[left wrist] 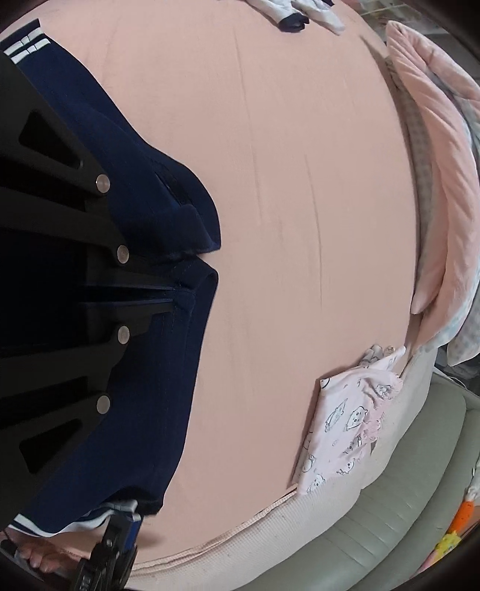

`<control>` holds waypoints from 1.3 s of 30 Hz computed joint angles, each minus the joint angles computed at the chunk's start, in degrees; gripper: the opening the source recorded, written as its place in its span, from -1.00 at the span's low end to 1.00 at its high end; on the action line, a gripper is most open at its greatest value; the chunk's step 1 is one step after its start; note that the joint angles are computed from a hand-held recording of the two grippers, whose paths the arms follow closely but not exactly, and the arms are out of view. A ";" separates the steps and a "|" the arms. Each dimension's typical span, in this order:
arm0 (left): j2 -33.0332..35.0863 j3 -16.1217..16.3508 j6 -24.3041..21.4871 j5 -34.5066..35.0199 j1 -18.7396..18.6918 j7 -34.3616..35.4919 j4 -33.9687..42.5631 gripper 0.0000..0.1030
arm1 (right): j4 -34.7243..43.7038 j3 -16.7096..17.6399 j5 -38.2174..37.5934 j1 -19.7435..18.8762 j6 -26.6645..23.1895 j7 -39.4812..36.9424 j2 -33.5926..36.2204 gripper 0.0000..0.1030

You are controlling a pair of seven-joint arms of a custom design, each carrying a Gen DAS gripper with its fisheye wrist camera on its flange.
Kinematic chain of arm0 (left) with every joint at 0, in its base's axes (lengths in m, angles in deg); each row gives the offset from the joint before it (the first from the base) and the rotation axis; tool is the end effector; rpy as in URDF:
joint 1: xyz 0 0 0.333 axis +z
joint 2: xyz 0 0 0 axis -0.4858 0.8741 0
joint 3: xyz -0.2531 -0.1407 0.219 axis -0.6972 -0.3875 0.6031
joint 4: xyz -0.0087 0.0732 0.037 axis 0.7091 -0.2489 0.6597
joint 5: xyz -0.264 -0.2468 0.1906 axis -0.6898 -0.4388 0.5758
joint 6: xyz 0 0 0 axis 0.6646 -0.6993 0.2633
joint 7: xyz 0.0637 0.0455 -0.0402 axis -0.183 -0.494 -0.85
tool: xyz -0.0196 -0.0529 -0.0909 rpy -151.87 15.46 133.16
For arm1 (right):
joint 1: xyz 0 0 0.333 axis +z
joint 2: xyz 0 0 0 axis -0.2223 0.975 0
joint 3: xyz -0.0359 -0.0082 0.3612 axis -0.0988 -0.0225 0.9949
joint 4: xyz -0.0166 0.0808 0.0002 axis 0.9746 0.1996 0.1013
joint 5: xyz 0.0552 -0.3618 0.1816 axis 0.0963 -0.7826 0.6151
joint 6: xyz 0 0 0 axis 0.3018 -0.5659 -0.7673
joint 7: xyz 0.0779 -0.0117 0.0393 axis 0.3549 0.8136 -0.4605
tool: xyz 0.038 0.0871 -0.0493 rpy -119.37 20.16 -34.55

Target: Fold clothes

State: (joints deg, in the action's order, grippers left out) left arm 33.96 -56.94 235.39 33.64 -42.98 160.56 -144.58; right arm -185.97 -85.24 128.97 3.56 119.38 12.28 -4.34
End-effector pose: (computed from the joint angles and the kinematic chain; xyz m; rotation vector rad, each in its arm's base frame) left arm 0.4574 -0.1227 0.5140 -2.0693 1.8965 -0.7066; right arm 0.4875 0.1660 0.4805 -1.9247 1.5820 0.1090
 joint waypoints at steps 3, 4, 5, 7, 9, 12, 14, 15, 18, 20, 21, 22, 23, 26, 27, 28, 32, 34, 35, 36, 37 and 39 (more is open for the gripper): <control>-0.66 0.01 0.87 -0.41 -0.22 -0.38 -0.43 -0.94 | 0.59 0.27 0.04 0.34 0.39 -0.78 1.04 -0.41; -0.92 0.16 1.40 -0.72 -0.38 -0.55 -0.66 -0.94 | 0.71 0.48 -0.08 0.50 0.98 -1.01 1.36 -0.41; -0.24 -0.12 2.12 -0.43 -0.22 -1.31 -0.42 -0.94 | 0.85 0.67 -0.20 0.69 1.59 -1.25 1.72 -0.41; -0.50 -0.68 3.17 0.53 0.34 -3.07 -0.88 -0.94 | 1.28 0.72 0.38 1.01 2.45 -1.71 2.47 -0.42; -0.94 -1.19 3.89 1.89 0.88 -5.00 -1.30 -0.94 | 2.03 0.30 2.58 1.10 2.62 -2.19 3.37 -0.41; -0.82 -1.27 4.37 3.49 1.18 -7.09 -1.11 -0.94 | 2.78 0.00 4.41 0.92 2.13 -2.93 4.20 -0.41; -0.99 -1.54 3.56 5.24 1.68 -8.05 -0.84 -0.94 | 2.59 0.08 4.86 0.86 2.34 -3.34 4.00 -0.41; -1.16 -1.62 3.15 6.09 1.84 -8.23 -0.79 -0.94 | 2.41 0.18 4.93 0.84 2.77 -3.22 3.86 -0.41; -0.71 -2.05 0.99 8.29 1.68 -7.71 -0.10 -0.92 | 1.47 0.89 1.84 0.77 4.77 -1.62 3.22 -0.70; -0.58 -1.68 0.00 8.22 0.82 -5.94 0.16 -0.90 | 1.14 1.05 0.40 0.93 4.90 -1.37 2.95 -0.73; -0.53 -2.67 -0.41 9.98 1.78 -6.89 0.40 -0.87 | 1.01 1.09 -0.13 1.03 4.87 -1.39 2.82 -0.72; -0.48 -3.67 -0.83 11.97 2.76 -8.10 0.65 -0.82 | 1.02 1.04 -0.10 1.15 4.78 -1.45 2.76 -0.72; -0.31 -3.57 -0.59 12.12 2.75 -8.36 0.72 -0.68 | 1.13 0.93 -0.09 1.16 4.51 -1.24 2.78 -0.72; 0.23 -2.52 0.49 10.65 2.04 -8.22 0.74 -0.41 | 1.59 0.65 -0.42 0.95 3.45 -0.23 2.97 -0.72; 0.25 -2.68 0.86 11.10 2.30 -8.41 0.64 -0.41 | 1.74 0.58 -0.52 0.86 3.10 0.11 3.03 -0.71; 0.25 -2.94 1.26 11.76 2.63 -8.76 0.49 -0.41 | 1.74 0.37 0.07 0.90 2.58 -0.65 2.74 -0.69; 1.39 -2.46 1.62 11.80 1.36 -5.53 0.76 -0.47 | 1.73 -0.26 2.65 1.07 0.36 -5.08 1.82 -0.47; 2.58 -2.13 1.17 10.50 0.81 -3.89 1.34 -0.57 | 1.81 0.19 1.04 0.85 0.09 -4.35 2.26 -0.47; 3.02 -1.80 1.26 9.22 0.42 -2.92 1.45 -0.70 | 1.94 0.39 0.05 0.70 -0.19 -3.39 2.61 -0.47; 3.19 -1.64 1.55 8.18 0.15 -2.03 1.46 -0.84 | 1.93 0.40 0.34 0.75 -0.06 -3.52 2.71 -0.47; 3.26 -2.24 1.78 8.66 0.63 -2.37 1.47 -0.86 | 1.84 0.34 1.21 0.88 0.26 -4.13 2.71 -0.47; 3.03 -3.37 2.12 10.40 1.44 -3.11 1.48 -0.90 | 1.02 0.83 1.48 1.09 2.74 -3.62 2.59 -0.89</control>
